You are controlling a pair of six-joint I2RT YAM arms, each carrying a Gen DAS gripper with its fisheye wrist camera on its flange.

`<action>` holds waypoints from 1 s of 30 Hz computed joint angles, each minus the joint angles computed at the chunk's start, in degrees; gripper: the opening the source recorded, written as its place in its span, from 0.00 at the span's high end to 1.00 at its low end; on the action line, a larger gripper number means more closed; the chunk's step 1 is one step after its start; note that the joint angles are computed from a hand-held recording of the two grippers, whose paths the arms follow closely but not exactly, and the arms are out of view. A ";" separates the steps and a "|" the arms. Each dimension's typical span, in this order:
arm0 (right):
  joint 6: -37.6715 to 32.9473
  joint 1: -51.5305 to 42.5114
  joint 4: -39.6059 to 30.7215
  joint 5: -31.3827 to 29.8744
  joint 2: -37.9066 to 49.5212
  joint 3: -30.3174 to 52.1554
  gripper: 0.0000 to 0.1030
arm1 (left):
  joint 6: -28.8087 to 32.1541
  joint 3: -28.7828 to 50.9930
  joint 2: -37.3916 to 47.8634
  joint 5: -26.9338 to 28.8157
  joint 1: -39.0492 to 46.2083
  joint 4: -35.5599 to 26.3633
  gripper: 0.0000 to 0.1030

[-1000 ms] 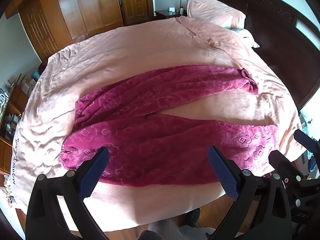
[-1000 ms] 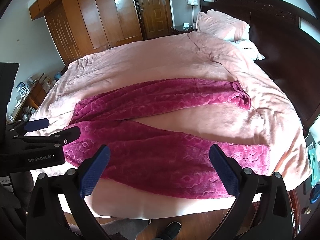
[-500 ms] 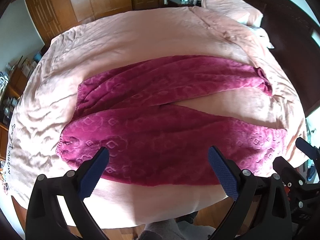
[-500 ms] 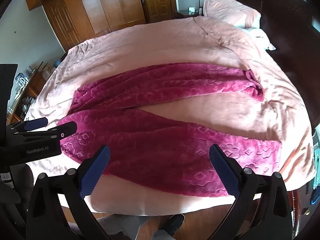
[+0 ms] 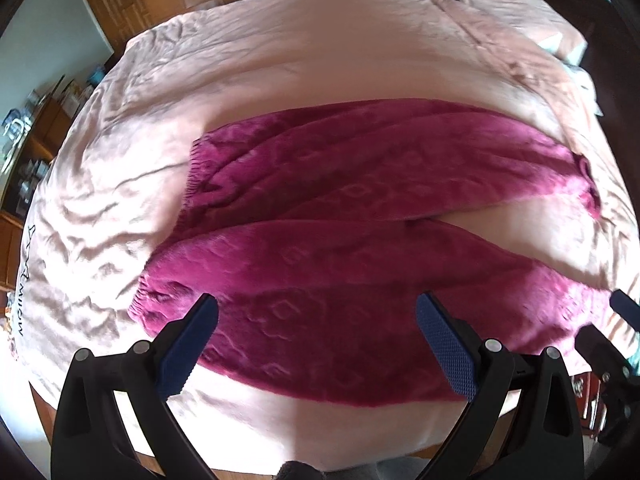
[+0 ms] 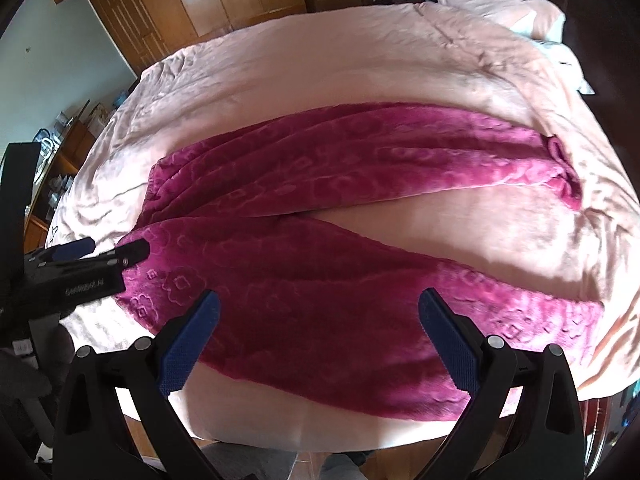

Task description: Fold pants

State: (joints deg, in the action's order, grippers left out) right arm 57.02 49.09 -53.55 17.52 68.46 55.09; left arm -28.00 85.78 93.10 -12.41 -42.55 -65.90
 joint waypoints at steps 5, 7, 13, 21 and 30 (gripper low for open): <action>-2.76 -2.26 7.78 -2.96 7.69 0.36 0.03 | 4.21 -0.34 3.03 1.08 9.32 3.34 0.05; -3.78 -3.33 9.38 -5.07 12.00 2.13 0.03 | 5.97 0.52 5.29 1.28 14.02 4.90 0.05; -9.03 -5.78 13.48 -8.41 23.67 8.57 0.03 | 7.76 3.49 11.61 3.65 23.26 8.73 0.05; -20.35 -8.83 14.61 -13.53 42.68 27.27 0.03 | 9.96 -1.13 14.25 6.77 31.54 14.73 0.05; -42.45 -12.13 -1.67 -18.90 79.37 82.81 0.03 | 11.61 -15.48 8.18 11.95 38.61 21.07 0.05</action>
